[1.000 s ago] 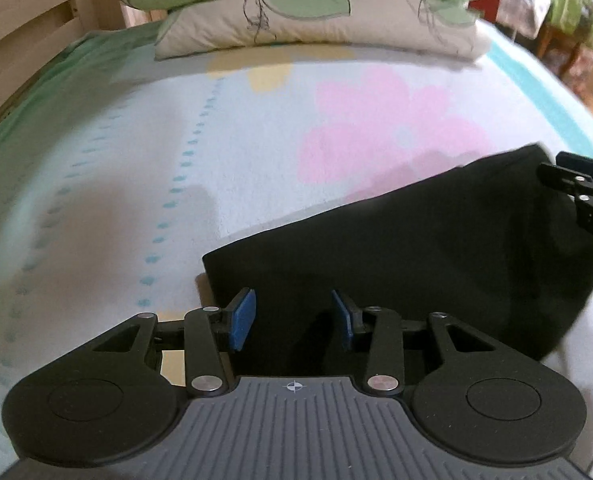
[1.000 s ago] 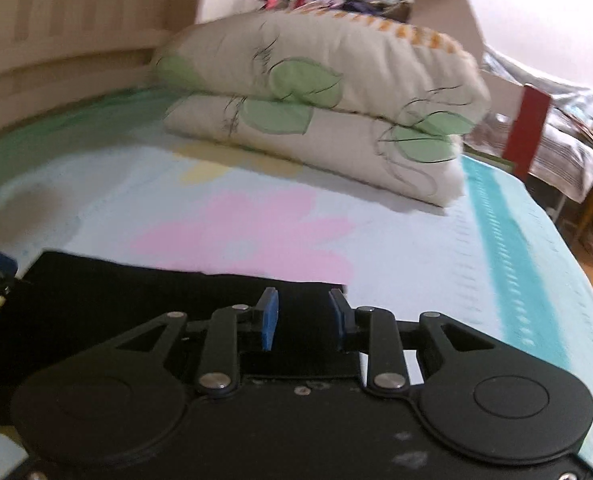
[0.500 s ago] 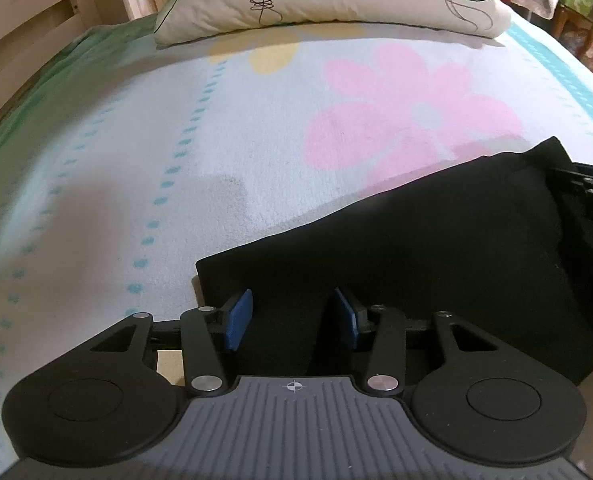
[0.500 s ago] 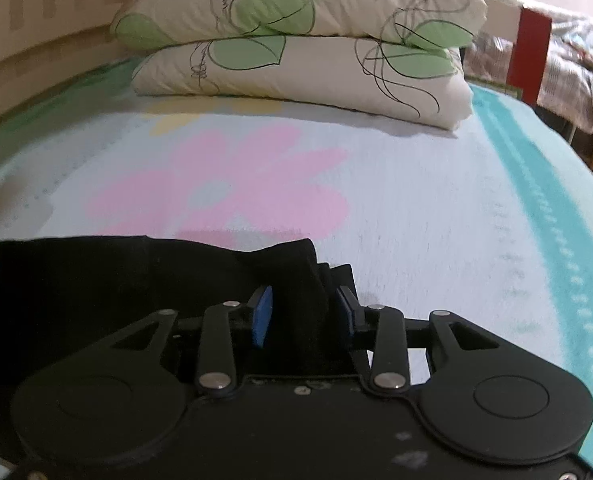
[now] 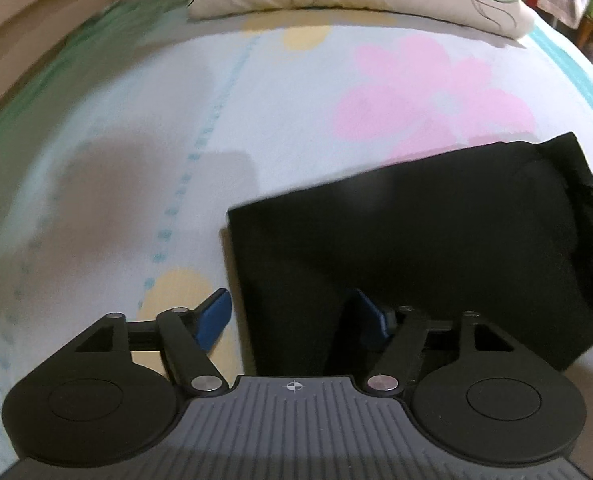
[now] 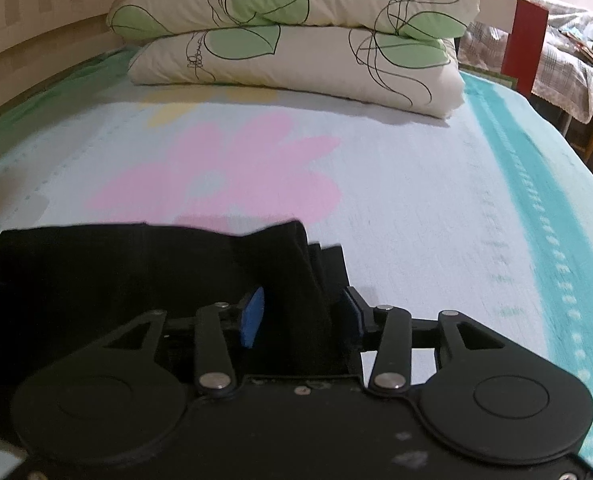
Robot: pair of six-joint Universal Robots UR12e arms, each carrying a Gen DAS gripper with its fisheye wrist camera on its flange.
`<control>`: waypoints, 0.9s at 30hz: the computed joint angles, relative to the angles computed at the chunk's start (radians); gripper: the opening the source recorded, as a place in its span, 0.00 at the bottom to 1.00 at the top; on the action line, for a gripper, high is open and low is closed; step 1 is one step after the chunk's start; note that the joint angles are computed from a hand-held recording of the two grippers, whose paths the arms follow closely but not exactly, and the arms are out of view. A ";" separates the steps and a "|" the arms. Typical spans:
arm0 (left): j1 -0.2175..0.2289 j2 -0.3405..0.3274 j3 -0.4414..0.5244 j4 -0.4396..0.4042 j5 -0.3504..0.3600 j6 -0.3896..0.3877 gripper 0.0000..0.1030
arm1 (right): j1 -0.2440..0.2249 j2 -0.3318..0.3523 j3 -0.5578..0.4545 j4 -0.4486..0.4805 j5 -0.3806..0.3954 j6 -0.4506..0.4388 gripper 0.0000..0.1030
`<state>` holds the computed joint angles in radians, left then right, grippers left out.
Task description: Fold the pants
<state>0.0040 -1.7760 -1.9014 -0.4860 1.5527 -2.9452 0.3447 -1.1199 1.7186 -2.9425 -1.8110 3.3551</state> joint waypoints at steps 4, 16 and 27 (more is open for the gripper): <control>0.016 0.019 -0.013 -0.032 -0.026 -0.018 0.71 | 0.001 -0.016 0.017 0.011 0.005 0.038 0.48; 0.061 0.043 -0.036 -0.101 -0.144 -0.061 0.80 | -0.014 -0.046 0.058 0.013 0.061 0.115 0.58; 0.059 0.006 -0.019 -0.061 -0.199 -0.017 0.97 | -0.075 -0.033 0.079 -0.057 0.227 0.165 0.77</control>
